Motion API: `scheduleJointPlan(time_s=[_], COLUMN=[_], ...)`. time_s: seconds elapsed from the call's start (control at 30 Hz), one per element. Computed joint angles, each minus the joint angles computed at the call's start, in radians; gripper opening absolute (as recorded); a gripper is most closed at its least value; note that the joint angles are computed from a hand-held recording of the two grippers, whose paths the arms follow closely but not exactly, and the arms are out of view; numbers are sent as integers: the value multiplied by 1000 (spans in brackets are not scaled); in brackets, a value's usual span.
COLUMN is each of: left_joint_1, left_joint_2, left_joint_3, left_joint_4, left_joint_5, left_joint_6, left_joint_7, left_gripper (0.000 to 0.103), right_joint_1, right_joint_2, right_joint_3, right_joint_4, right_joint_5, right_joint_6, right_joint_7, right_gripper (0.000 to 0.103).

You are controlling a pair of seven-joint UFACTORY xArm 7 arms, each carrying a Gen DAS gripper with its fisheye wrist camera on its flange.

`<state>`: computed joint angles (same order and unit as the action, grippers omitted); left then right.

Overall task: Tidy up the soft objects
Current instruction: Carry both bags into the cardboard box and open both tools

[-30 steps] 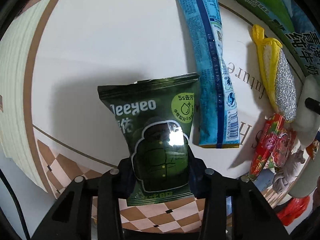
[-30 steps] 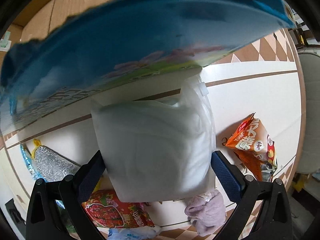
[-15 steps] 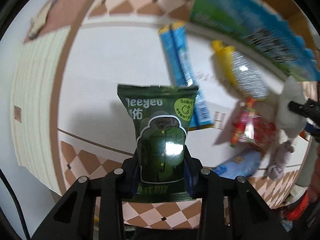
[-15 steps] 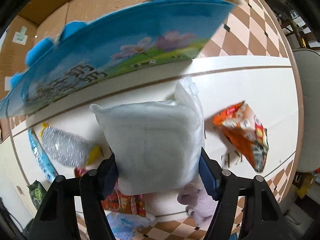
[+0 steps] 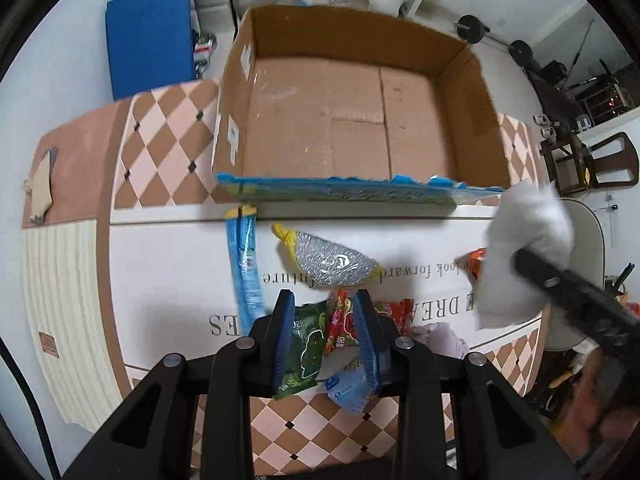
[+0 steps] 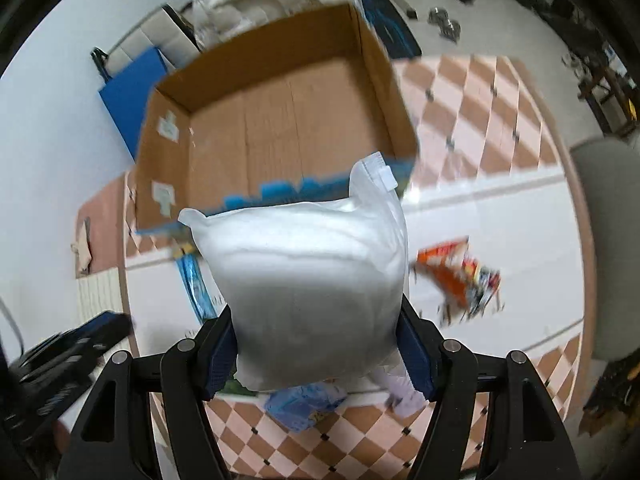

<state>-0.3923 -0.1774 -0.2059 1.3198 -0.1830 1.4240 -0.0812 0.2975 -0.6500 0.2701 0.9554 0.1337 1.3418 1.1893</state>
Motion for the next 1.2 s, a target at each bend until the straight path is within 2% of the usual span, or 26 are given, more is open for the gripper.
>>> scheduleJointPlan(time_s=[0.03, 0.1, 0.23, 0.43, 0.47, 0.5, 0.53, 0.67, 0.8, 0.9, 1.0, 1.1, 1.2], left_joint_1=[0, 5, -2, -41, -47, -50, -49, -39, -13, 7, 17, 2, -35], left_joint_2=[-8, -20, -28, 10, 7, -3, -23, -132, -227, -163, 6, 220, 423], left_joint_3=[3, 5, -4, -47, -47, -45, -34, 3, 34, 36, 14, -14, -6], left_joint_4=[-24, -93, -239, -358, -377, -395, -414, -421, -288, -89, 151, 367, 554], left_joint_5=[3, 14, 12, 136, 144, 144, 119, 36, -22, -38, -20, 61, 97], left_joint_6=[11, 35, 53, -5, -19, -35, -45, -5, 72, 81, 65, 43, 72], left_joint_7=[12, 8, -4, -47, -47, -50, -45, -13, 5, 20, 18, -25, -49], left_gripper=[42, 51, 52, 52, 52, 39, 32, 30, 30, 30, 30, 30, 30], right_joint_1=[-4, -14, -9, 14, 17, 20, 23, 33, 27, 14, -7, -41, -59], right_joint_2=[-23, -32, -64, -124, -120, -113, -107, -90, -83, -62, -23, 59, 139], right_joint_3=[-20, -19, -5, -4, 0, 6, 10, 14, 10, -1, -28, -50, -100], right_joint_4=[35, 44, -4, -99, -98, -91, -85, -49, 19, 81, 130, 175, 165], right_joint_5=[-19, -26, 14, 82, 83, 80, 78, 72, 51, 36, 28, -11, -10], right_joint_6=[58, 80, 79, 65, 68, 74, 78, 100, 116, 106, 70, 46, -23], right_joint_7=[-19, -27, -11, -3, -3, -4, -4, -13, -32, -61, -104, -156, -238], right_gripper=[72, 73, 73, 73, 73, 73, 73, 73, 73, 73, 73, 73, 73])
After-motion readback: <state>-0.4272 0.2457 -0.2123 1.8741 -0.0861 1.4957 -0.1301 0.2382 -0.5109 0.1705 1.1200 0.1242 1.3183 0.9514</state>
